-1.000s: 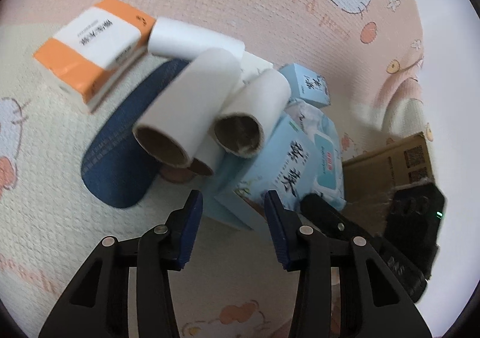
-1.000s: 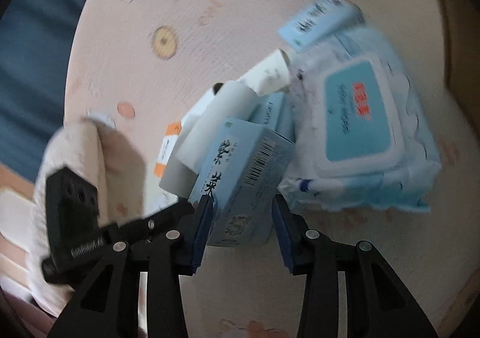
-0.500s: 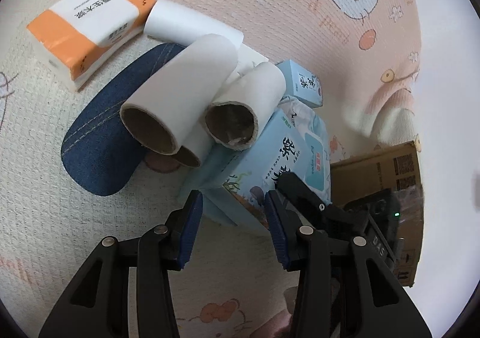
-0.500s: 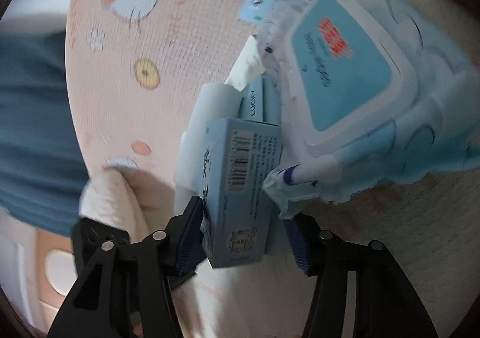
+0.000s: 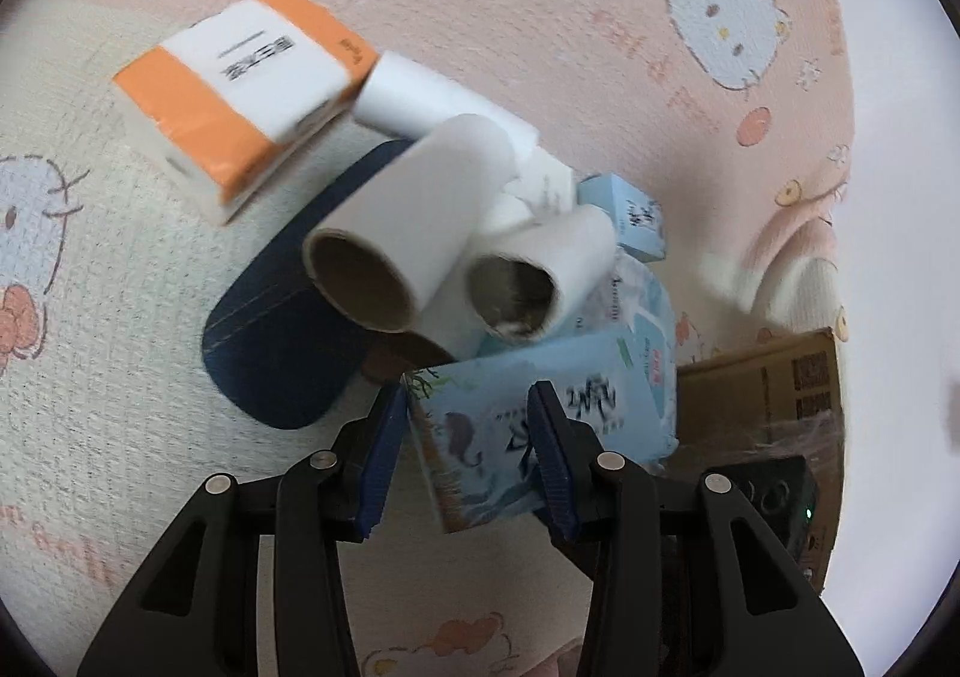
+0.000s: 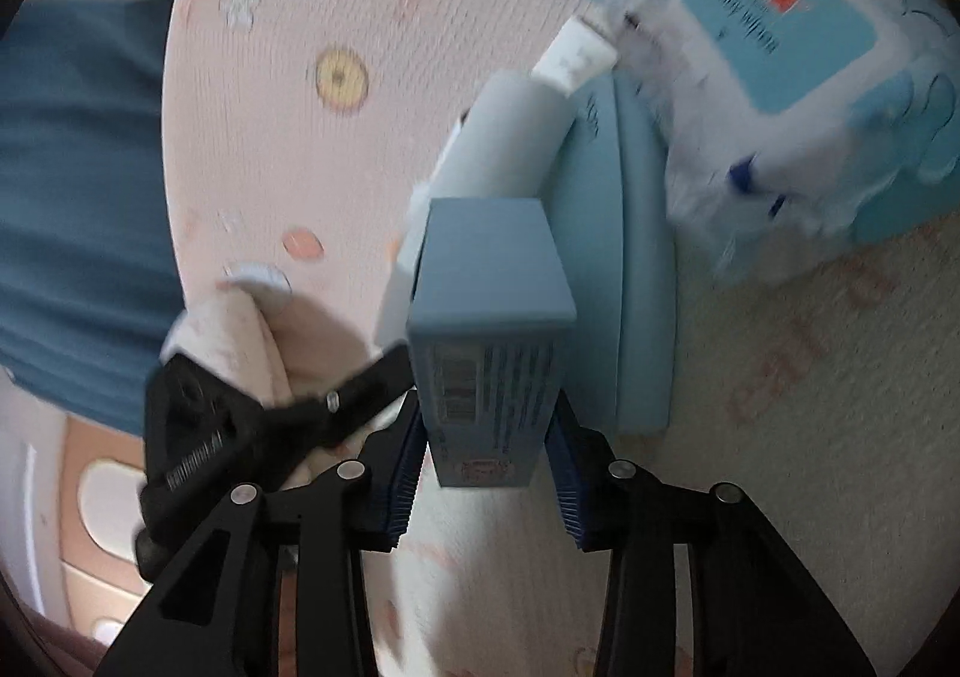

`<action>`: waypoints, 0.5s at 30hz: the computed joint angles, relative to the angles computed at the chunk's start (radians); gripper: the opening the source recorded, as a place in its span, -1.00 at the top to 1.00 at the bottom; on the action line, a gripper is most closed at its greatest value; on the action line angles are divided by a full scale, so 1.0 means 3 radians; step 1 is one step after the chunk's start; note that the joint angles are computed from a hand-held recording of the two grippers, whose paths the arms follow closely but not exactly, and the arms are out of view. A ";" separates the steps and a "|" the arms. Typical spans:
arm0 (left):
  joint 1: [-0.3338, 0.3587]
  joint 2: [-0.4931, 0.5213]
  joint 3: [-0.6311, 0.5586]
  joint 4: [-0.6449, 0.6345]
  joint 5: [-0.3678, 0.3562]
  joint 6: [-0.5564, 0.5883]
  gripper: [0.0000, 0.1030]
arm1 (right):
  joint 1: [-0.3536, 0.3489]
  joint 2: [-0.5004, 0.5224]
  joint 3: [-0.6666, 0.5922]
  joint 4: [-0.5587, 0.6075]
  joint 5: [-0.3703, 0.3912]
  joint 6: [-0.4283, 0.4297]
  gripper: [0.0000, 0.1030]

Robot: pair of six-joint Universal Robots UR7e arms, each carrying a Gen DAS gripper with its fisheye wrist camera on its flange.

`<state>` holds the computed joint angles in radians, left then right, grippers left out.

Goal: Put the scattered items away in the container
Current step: 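Reach both grippers down to a light-blue tissue box and close on it, then lift the light-blue tissue box with both grippers out of the pile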

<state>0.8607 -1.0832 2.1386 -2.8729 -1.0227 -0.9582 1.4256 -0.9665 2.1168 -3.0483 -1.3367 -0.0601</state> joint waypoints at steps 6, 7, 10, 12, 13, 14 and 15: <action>0.0013 0.0031 0.0000 0.0004 -0.0076 0.0048 0.11 | 0.0035 -0.0140 -0.0061 0.0184 -0.0267 0.0085 -0.13; 0.0007 0.0048 -0.0022 0.0017 -0.0080 0.0101 0.11 | 0.0063 -0.0171 -0.0046 0.0125 -0.0415 0.0096 -0.39; -0.0015 0.0078 -0.0067 0.0071 -0.0034 0.0205 0.11 | -0.0005 -0.0232 0.0006 0.0020 -0.0385 0.0065 -0.42; -0.0018 0.0086 -0.0082 0.0093 -0.0007 0.0227 0.11 | -0.0067 -0.0233 0.0012 0.0028 -0.0324 0.0144 -0.43; -0.0012 0.0084 -0.0092 0.0108 -0.0020 0.0231 0.11 | -0.0130 -0.0229 0.0030 0.0015 -0.0234 0.0194 -0.43; -0.0004 0.0074 -0.0091 0.0117 -0.0032 0.0218 0.11 | -0.0159 -0.0205 0.0018 0.0008 -0.0166 0.0252 -0.43; 0.0002 0.0066 -0.0089 0.0121 -0.0045 0.0193 0.11 | -0.0185 -0.0190 0.0008 0.0016 -0.0114 0.0282 -0.43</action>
<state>0.8612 -1.0634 2.1120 -2.8366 -1.0361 -0.9004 1.3700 -1.0235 2.1192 -3.0434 -1.3708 0.0243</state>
